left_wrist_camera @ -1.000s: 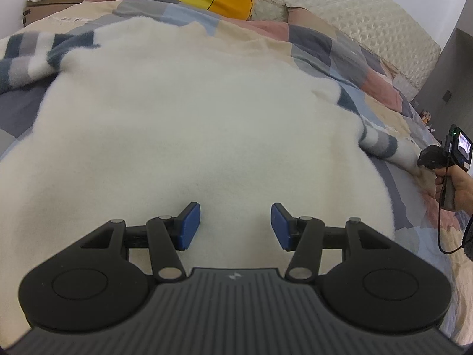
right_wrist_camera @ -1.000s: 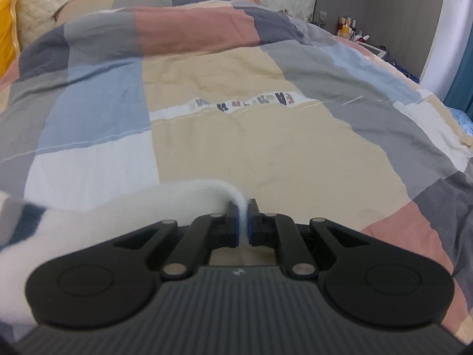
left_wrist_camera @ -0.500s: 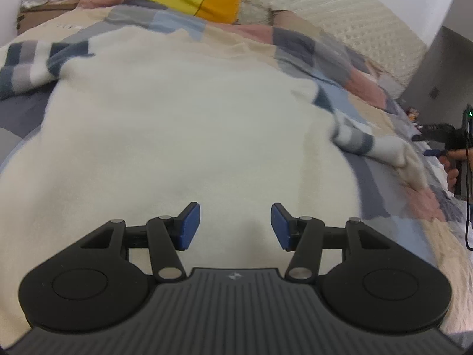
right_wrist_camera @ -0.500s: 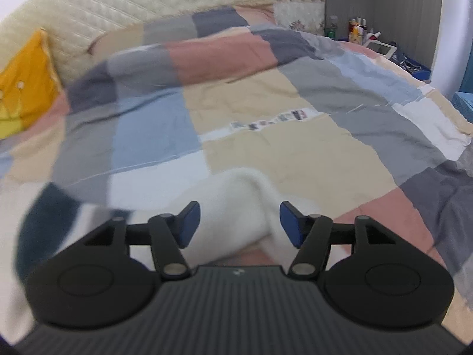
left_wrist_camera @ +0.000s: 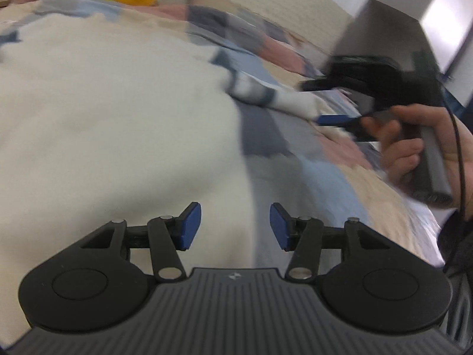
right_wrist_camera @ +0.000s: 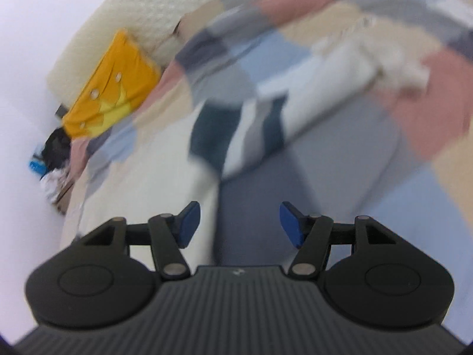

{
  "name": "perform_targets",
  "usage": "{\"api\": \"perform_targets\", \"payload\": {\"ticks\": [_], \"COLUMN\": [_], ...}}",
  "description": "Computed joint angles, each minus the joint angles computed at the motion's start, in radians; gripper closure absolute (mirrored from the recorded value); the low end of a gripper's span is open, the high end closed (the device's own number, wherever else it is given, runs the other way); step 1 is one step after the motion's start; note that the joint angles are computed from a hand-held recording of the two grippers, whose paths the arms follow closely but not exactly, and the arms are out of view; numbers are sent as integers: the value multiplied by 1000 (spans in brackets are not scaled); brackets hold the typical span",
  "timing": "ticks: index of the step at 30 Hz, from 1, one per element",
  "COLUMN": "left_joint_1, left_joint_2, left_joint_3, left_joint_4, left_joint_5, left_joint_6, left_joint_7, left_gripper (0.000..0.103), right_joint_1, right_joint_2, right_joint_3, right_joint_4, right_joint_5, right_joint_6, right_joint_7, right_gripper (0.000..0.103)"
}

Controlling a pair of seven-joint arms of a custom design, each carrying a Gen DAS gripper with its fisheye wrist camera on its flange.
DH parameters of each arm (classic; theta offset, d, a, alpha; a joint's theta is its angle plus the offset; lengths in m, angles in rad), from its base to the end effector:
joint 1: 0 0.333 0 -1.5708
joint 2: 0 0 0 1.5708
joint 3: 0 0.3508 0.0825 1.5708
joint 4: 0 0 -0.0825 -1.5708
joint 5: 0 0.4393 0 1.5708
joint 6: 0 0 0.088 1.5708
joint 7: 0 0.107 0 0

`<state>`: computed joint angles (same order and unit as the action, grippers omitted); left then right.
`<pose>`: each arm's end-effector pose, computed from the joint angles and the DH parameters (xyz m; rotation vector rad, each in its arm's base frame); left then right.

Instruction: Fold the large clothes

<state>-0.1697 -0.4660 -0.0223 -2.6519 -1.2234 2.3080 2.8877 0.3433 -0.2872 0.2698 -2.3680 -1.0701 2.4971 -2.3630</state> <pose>0.4191 -0.1004 0.4124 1.1753 -2.4631 1.3554 0.4250 0.3123 0.4793 -0.6861 2.1743 -0.5512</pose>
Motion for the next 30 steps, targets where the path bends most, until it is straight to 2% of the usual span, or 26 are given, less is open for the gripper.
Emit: {"api": "perform_targets", "payload": {"ticks": [3,6,10,12,15,18,20,21,22,23,27,30], "left_joint_1": [-12,-32,-83,-110,-166,-202,-225,-231,-224,-210,-130,-53], "left_joint_2": [-33,-48,-54,-46,-45,-31,-20,-11,-7,-4,15,66], "left_joint_3": [-5,-21,-70,-80,-83,-99,-111,-115,-109,-102,-25,32], "left_joint_4": [-37,-70,-112,-117,-133,-140,-142,-137,-133,-126,-59,22], "left_joint_5": [8,8,-23,-41,-118,-155,-209,-237,-222,-190,-58,-27], "left_joint_6": [-7,24,171,237,331,400,463,491,478,457,287,144], "left_joint_7": [46,83,156,179,302,364,417,436,412,361,137,-24], "left_gripper": [53,53,53,54,54,54,69,82,90,93,95,96], "right_joint_1": [33,67,102,115,125,122,120,117,117,116,109,106], "right_joint_2": [50,69,89,94,99,109,113,114,114,116,116,122], "right_joint_3": [37,49,38,33,24,9,1,-4,-6,-8,-15,-15], "right_joint_4": [42,48,36,30,28,24,18,15,13,13,7,11], "right_joint_5": [-1,-37,-71,-78,-89,-117,-134,-142,-144,-148,-170,-196], "right_joint_6": [-52,-69,-44,-48,-55,-29,-3,10,17,23,55,72], "right_joint_7": [11,77,134,150,168,204,233,245,249,250,274,287], "right_gripper": [41,41,41,41,40,40,40,40,40,40,39,39]}}
